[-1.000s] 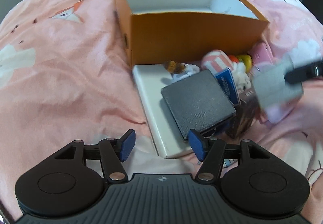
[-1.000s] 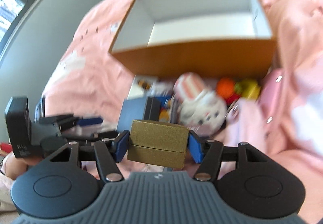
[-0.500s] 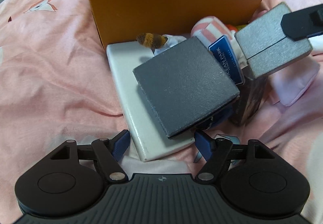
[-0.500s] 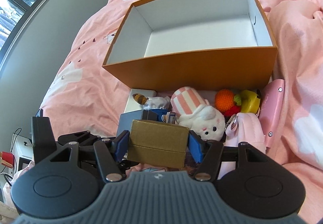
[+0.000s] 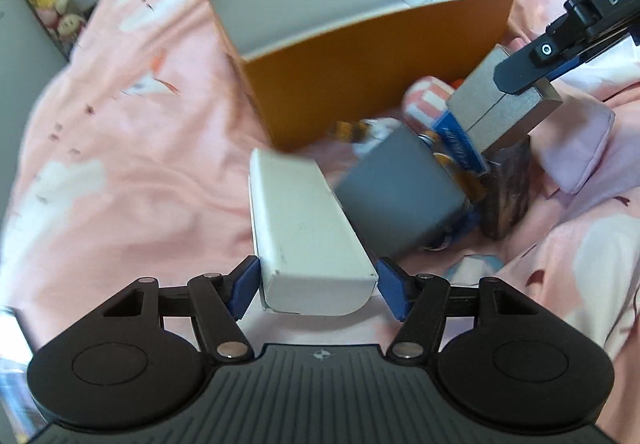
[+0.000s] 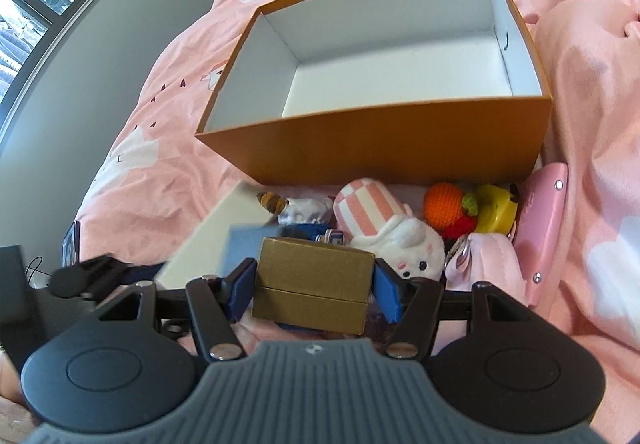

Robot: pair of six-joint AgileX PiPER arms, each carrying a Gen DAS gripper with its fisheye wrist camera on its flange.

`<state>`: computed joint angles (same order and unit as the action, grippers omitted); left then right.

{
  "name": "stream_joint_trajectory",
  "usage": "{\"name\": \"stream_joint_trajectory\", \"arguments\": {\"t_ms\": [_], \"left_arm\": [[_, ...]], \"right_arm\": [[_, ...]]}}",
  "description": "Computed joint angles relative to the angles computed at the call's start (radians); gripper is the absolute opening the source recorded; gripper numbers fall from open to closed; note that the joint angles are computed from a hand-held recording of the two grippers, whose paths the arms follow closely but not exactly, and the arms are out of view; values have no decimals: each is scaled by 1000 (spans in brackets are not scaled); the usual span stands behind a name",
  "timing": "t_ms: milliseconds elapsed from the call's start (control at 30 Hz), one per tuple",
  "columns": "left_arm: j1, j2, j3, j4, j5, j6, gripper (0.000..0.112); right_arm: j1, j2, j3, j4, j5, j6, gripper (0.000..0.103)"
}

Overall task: Organize objects
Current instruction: 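Grasp the small gold box with the right tool while the left tool grasps the long white box, then lift and carry the white box and gold box over the orange box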

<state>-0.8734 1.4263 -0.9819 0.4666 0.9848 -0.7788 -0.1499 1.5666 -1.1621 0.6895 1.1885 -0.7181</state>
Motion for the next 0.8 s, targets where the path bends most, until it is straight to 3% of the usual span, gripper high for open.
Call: {"name": "stream_joint_trajectory", "arguments": {"t_ms": [133, 367, 500, 700, 800], "left_arm": [[12, 35, -65, 21, 126, 119, 73], [211, 66, -100, -189, 92, 361, 78], [238, 94, -155, -206, 93, 443, 89], [405, 204, -288, -362, 92, 634, 89], [510, 283, -351, -446, 123, 667, 83]], "right_arm": [[7, 15, -17, 15, 1, -11, 63], [24, 54, -47, 10, -5, 1, 63], [36, 70, -77, -8, -10, 17, 63], [61, 100, -130, -12, -10, 17, 63], [67, 119, -151, -7, -9, 15, 63]]}}
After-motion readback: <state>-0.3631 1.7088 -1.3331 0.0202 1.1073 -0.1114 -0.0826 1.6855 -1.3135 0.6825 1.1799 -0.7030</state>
